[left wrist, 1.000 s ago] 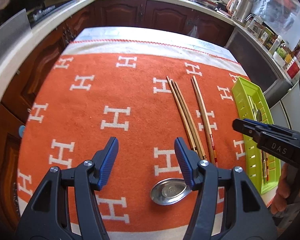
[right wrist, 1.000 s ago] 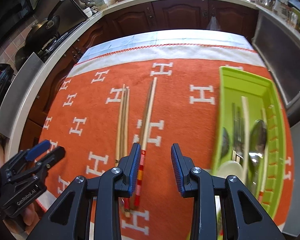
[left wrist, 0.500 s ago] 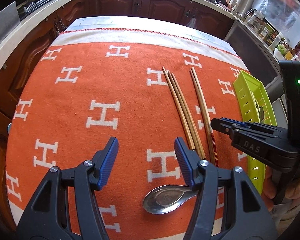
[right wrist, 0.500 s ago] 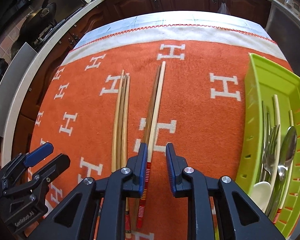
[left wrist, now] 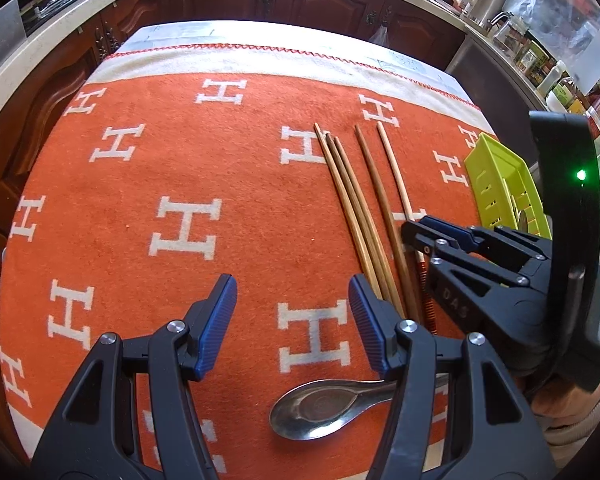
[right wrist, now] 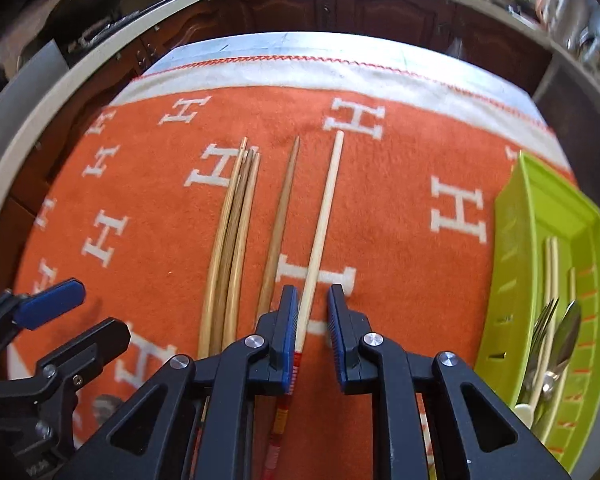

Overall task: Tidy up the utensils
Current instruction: 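Close the right tool on a red-banded wooden chopstick, then grasp a wooden chopstick with the left tool while the right tool lifts its chopstick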

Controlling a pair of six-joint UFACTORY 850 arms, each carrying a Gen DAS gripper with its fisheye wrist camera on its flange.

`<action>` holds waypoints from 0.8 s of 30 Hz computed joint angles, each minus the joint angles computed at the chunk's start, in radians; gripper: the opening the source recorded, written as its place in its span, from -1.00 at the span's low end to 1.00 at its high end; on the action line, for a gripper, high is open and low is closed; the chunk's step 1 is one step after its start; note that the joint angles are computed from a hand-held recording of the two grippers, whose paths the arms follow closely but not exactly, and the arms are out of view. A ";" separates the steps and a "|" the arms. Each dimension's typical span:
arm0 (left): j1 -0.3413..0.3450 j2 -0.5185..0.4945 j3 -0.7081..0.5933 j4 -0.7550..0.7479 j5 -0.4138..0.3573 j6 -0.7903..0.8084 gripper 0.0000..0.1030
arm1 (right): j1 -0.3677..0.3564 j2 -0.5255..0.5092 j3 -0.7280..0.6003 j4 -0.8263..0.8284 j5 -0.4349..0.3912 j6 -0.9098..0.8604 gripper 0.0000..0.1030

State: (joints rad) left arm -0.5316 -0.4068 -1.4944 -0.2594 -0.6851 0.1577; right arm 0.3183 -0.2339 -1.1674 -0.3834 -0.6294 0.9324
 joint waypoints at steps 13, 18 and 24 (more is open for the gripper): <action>-0.049 -0.085 -0.083 0.036 -0.046 -0.039 0.07 | -0.078 0.112 0.126 0.240 0.116 -0.093 -0.89; -0.072 -0.102 -0.095 0.130 -0.038 -0.116 0.07 | -0.084 0.143 0.164 0.281 0.145 -0.108 -0.89; -0.085 -0.096 -0.085 0.211 -0.022 -0.187 0.11 | -0.084 0.152 0.174 0.286 0.155 -0.107 -0.89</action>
State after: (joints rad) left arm -0.6166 -0.5024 -1.5796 -0.0480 -0.7070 -0.0293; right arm 0.2339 -0.0816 -0.9933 -0.0976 -0.4748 0.8256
